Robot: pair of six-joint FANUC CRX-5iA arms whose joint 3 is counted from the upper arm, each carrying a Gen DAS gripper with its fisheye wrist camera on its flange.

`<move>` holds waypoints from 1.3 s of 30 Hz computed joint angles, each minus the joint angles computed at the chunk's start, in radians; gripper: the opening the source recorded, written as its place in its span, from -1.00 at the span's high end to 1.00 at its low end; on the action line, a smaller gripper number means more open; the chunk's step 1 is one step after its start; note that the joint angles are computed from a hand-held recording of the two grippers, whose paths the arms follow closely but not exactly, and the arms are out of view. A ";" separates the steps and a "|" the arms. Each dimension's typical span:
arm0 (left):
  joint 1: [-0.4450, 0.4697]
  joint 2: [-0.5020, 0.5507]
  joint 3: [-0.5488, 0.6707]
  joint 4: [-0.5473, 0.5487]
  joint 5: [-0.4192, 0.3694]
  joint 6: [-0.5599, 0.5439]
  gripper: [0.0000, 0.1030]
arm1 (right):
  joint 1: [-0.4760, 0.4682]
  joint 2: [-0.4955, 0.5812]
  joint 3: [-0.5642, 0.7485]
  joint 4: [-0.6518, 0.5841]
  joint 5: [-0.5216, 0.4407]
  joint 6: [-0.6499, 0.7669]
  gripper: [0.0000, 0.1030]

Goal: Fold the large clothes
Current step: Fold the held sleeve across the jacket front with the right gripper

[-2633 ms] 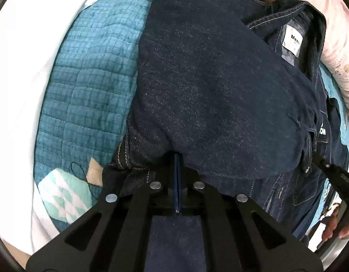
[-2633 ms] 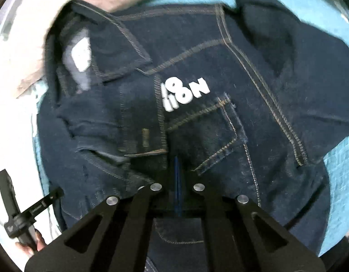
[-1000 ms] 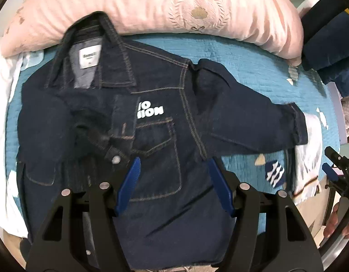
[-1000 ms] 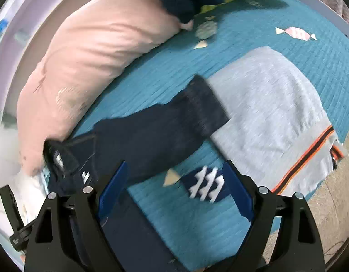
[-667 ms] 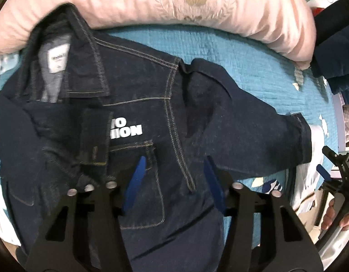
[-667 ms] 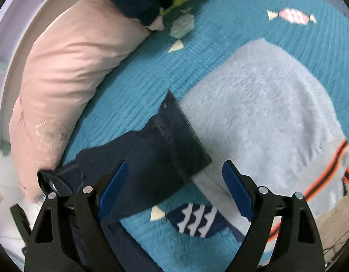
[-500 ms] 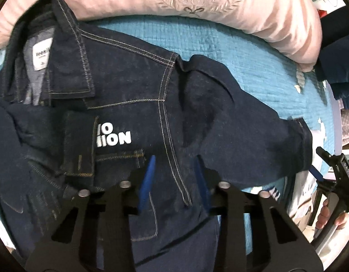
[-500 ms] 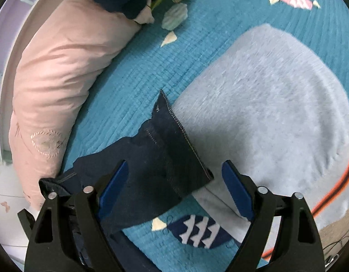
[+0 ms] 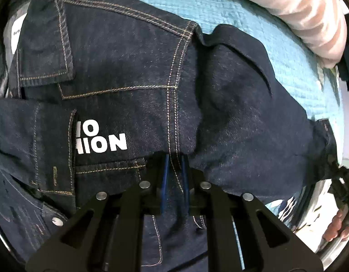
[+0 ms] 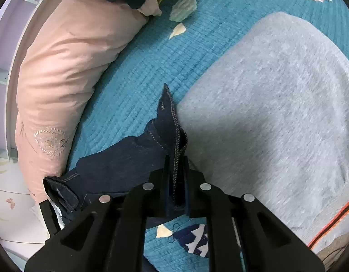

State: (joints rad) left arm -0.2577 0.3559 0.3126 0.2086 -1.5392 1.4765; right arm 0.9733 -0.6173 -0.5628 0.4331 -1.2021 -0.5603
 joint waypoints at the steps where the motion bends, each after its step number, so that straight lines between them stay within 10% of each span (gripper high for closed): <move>1: -0.001 0.001 0.005 -0.003 -0.003 0.002 0.78 | 0.007 0.001 0.003 0.009 -0.001 -0.006 0.84; 17: -0.013 -0.084 0.107 -0.013 -0.062 -0.048 0.76 | 0.121 0.173 0.245 0.135 -0.070 0.122 0.84; 20: 0.013 -0.129 0.098 -0.006 -0.066 -0.072 0.47 | 0.144 0.229 0.326 0.165 -0.071 0.158 0.84; 39: 0.459 -0.245 0.152 0.069 -0.130 -0.261 0.27 | 0.152 0.846 1.120 0.048 -0.018 0.621 0.84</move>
